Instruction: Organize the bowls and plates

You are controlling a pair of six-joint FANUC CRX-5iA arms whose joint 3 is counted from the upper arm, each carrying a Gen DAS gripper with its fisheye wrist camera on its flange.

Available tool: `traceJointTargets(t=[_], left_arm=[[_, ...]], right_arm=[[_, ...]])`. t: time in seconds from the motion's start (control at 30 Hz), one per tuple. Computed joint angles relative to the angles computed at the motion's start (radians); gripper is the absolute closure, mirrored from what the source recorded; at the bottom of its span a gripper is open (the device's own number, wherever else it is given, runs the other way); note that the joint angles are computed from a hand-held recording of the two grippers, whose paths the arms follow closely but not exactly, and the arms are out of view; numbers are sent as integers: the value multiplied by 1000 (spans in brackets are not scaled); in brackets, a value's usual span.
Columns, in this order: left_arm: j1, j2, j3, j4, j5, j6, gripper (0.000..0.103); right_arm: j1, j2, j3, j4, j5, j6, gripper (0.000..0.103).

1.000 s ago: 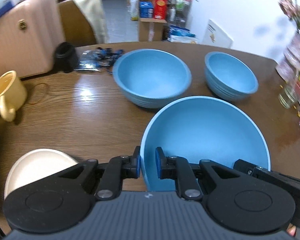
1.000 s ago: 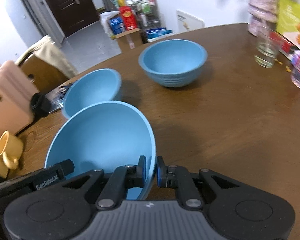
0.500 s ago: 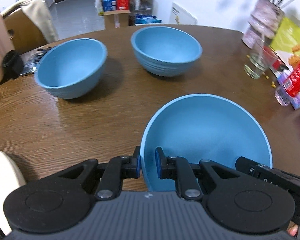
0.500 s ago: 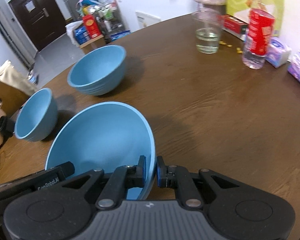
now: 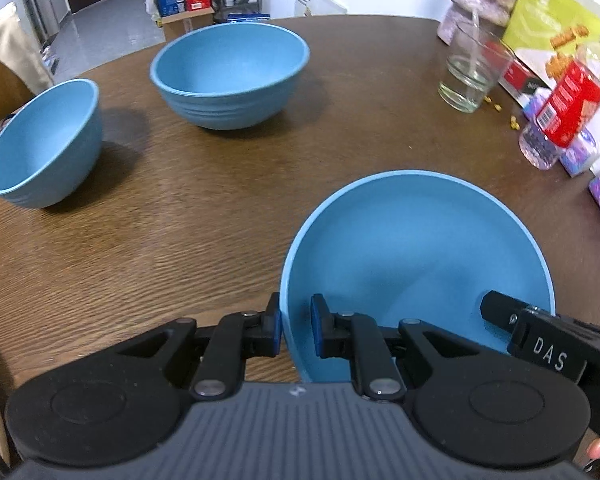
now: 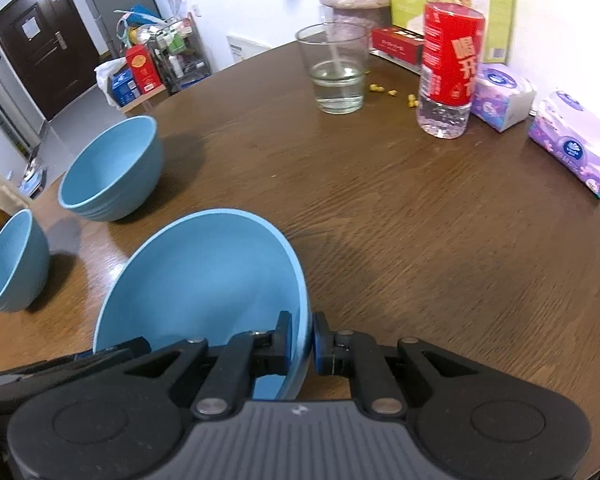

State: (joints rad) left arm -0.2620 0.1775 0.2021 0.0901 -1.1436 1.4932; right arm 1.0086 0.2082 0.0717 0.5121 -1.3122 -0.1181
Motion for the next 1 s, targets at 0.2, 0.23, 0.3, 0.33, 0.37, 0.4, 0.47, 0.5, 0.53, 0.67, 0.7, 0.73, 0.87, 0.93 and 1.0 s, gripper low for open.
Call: traceJointTargets(t=[0.2, 0.23, 0.3, 0.33, 0.37, 0.4, 0.47, 0.5, 0.53, 0.67, 0.7, 0.73, 0.87, 0.93, 1.0], left_arm=[[-38, 12, 7, -35, 9, 19, 88], [-43, 12, 7, -39, 12, 20, 88], [-50, 12, 4, -43, 13, 20, 88], [-54, 11, 2, -46, 18, 20, 88], [-58, 10, 1, -49, 21, 21, 88], [-62, 10, 1, -52, 24, 23, 88], [-67, 10, 0, -56, 27, 25, 88], [-69, 9, 0, -59, 29, 26, 88], [-71, 9, -1, -62, 31, 27, 88], [-74, 5, -6, -66, 35, 27, 88], [-75, 6, -4, -66, 33, 29, 88], [-75, 7, -5, -65, 32, 30, 88], [-76, 3, -14, -63, 36, 29, 87], [-72, 0, -19, -58, 40, 29, 86], [-65, -7, -26, -52, 45, 31, 84]], right_arm=[[-4, -33, -66, 21, 28, -27, 93], [-5, -40, -78, 22, 36, -35, 93], [-5, -50, -95, 24, 45, -44, 93], [-5, -55, -103, 26, 49, -48, 94], [-5, -59, -113, 31, 53, -53, 94], [-2, -62, -120, 37, 55, -57, 94], [-1, -67, -133, 47, 58, -59, 94], [-1, -70, -139, 51, 61, -60, 94], [0, -72, -144, 53, 63, -61, 94], [-1, -85, -165, 54, 81, -72, 94], [-1, -90, -173, 54, 89, -79, 94], [-2, -95, -179, 53, 96, -85, 94], [-3, -104, -194, 45, 108, -83, 94], [0, -105, -198, 42, 108, -89, 90], [2, -110, -202, 43, 106, -100, 87]])
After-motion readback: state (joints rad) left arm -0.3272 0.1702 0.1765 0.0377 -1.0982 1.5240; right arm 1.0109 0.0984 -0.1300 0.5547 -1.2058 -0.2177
